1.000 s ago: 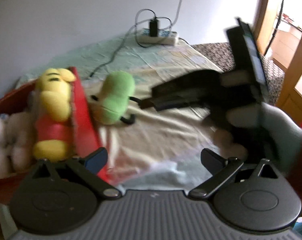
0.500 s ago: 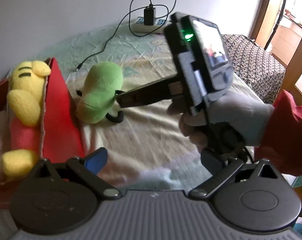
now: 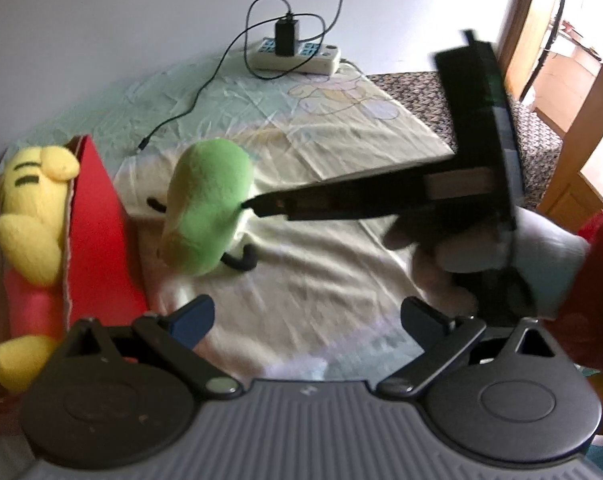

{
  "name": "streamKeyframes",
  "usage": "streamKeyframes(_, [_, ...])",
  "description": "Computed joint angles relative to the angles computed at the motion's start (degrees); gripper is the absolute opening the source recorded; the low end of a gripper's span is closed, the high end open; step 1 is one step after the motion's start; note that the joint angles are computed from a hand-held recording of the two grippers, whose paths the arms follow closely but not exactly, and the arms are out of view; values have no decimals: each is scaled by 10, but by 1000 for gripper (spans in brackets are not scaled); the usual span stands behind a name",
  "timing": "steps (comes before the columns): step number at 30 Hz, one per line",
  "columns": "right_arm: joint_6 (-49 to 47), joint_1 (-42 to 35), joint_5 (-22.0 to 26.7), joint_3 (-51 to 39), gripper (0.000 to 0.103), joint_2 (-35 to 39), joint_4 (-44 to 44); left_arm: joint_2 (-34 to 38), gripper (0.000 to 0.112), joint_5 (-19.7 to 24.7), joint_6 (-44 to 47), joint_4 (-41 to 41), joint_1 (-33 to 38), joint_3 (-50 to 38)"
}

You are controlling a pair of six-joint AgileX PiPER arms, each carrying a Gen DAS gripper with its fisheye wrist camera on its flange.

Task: Organize objects
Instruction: 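Close the right gripper on the green plush, then lift the green plush with the right gripper off the bed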

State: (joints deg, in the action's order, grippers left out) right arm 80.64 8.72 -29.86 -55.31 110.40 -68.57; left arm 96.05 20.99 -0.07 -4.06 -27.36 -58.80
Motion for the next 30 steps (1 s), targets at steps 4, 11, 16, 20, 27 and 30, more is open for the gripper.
streamKeyframes(4, [-15, -40, -40, 68, 8, -58, -10, -9, 99, 2, 56, -46, 0, 1])
streamKeyframes(11, [17, -95, -72, 148, 8, -144, -77, -11, 99, -8, 106, -94, -12, 0])
streamKeyframes(16, [33, -115, -86, 178, 9, -180, -123, -14, 99, -13, 190, -186, -18, 12])
streamKeyframes(20, [-17, -96, -99, 180, 9, -153, -60, -6, 99, -29, 228, -231, -28, 26])
streamKeyframes(27, [-16, -46, -134, 119, 10, -55, 22, 11, 94, -28, 182, -196, -28, 40])
streamKeyframes(30, [22, -30, -150, 82, 10, -7, 33, -3, 95, -39, 141, -161, -25, 60])
